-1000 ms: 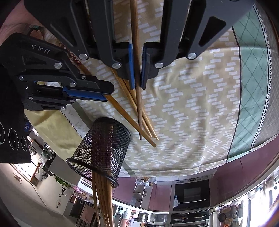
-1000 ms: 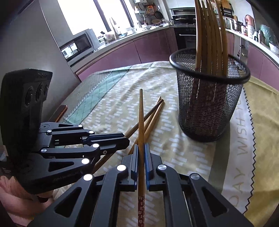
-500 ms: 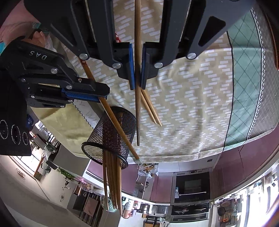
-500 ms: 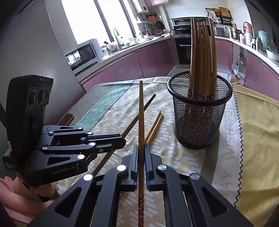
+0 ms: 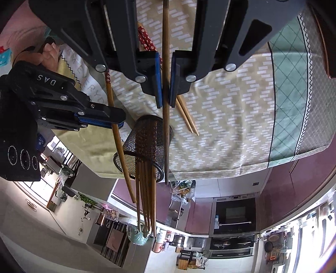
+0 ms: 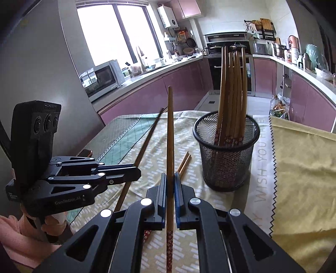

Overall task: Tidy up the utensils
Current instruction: 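Lift both chopsticks upright and carry them over the mesh cup, then lower both chopsticks into the mesh cup and open both grippers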

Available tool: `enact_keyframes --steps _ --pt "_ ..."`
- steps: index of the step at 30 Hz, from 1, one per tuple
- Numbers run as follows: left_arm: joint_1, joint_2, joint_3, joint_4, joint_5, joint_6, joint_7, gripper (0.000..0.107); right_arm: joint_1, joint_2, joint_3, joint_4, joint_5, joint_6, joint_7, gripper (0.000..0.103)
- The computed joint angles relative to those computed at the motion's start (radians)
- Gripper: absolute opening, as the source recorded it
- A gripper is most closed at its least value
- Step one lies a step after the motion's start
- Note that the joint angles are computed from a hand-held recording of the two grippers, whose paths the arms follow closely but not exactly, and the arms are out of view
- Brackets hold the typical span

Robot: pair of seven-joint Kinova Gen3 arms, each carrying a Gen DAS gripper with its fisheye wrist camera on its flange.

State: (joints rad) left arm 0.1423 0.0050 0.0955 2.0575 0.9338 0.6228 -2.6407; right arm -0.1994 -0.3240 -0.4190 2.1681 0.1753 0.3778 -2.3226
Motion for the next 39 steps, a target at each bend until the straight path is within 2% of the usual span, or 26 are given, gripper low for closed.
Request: enact_keyframes --steps 11,18,27,39 --pt "-0.022 -0.063 -0.049 -0.02 0.087 0.11 -0.091 0.008 0.037 -0.07 0.034 0.005 -0.017 -0.013 0.041 0.006" --pt "-0.037 -0.069 -0.068 -0.04 0.133 0.159 -0.127 0.007 0.076 -0.083 0.04 0.005 -0.032 -0.042 0.071 0.006" --pt "-0.038 -0.055 -0.058 -0.089 0.174 0.177 -0.127 0.007 0.141 -0.089 0.026 -0.011 -0.039 -0.07 0.085 0.006" --pt "-0.021 -0.042 -0.034 -0.162 0.232 0.143 -0.124 0.007 0.221 -0.058 0.014 -0.071 -0.014 -0.113 0.115 0.006"
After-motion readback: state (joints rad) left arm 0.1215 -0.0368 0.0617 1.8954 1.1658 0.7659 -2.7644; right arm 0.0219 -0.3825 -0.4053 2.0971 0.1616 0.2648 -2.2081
